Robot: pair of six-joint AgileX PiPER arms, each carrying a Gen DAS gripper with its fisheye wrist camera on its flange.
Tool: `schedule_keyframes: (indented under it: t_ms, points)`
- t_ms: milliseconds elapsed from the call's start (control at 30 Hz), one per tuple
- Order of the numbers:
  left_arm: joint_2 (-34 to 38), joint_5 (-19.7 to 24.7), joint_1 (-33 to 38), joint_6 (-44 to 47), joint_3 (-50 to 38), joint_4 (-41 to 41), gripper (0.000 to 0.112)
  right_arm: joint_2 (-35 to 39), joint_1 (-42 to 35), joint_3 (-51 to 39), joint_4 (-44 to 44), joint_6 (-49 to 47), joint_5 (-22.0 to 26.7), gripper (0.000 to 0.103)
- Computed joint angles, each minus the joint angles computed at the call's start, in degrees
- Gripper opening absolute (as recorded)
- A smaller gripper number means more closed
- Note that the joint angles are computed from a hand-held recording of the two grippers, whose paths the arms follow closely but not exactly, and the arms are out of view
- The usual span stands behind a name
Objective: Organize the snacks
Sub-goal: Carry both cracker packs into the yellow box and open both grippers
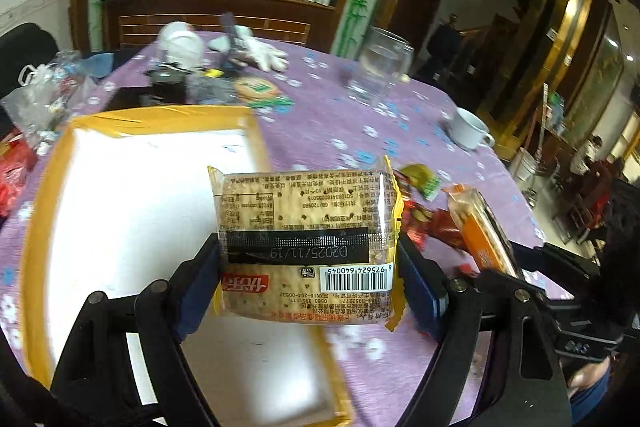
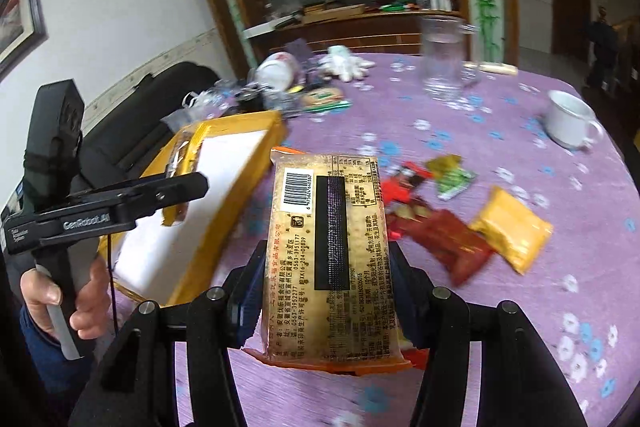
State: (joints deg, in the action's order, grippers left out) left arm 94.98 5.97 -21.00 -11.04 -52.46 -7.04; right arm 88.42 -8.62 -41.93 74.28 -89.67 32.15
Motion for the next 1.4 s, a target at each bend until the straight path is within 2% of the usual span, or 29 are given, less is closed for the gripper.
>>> schedule_keyframes:
  t_ms: [100,233,367,467,633,900,1033,1100,1233,1400]
  points:
    - [-0.9,1.0,3.8,6.0,0.5,-4.4,0.082,0.1,6.1,-2.0,-2.7,5.2,-2.7,0.057]
    - [0.3,4.4,9.7,14.6,-2.1,-10.3,0.082,1.5,14.8,-6.1,-9.5,15.2,-6.8,0.057]
    - [3.3,7.5,14.3,16.3,-5.8,-9.6,0.083,5.3,22.1,-12.2,-19.8,28.4,-9.9,0.057]
    - [6.1,9.3,16.0,13.5,-8.9,-5.4,0.083,8.7,25.2,-16.9,-27.0,37.1,-10.6,0.057]
    - [11.9,12.5,17.6,6.9,-15.1,2.1,0.083,17.2,28.1,-28.4,-39.4,53.3,-8.2,0.057]
    - [20.1,19.5,20.1,4.9,-27.0,4.0,0.083,31.5,30.5,-49.4,-54.0,73.0,-0.5,0.057]
    - [22.0,20.2,19.9,5.5,-28.1,3.3,0.083,38.2,30.3,-58.0,-56.1,76.7,3.6,0.057]
    - [23.2,20.3,19.4,3.4,-28.9,5.8,0.083,40.2,30.3,-60.3,-55.8,76.3,4.8,0.057]
    - [24.1,19.1,18.3,-2.4,-28.8,12.0,0.083,41.3,32.0,-61.1,-61.0,79.1,2.5,0.057]
    - [24.1,15.9,18.2,-8.3,-26.9,17.9,0.086,41.3,32.9,-59.4,-63.4,80.2,-1.6,0.057]
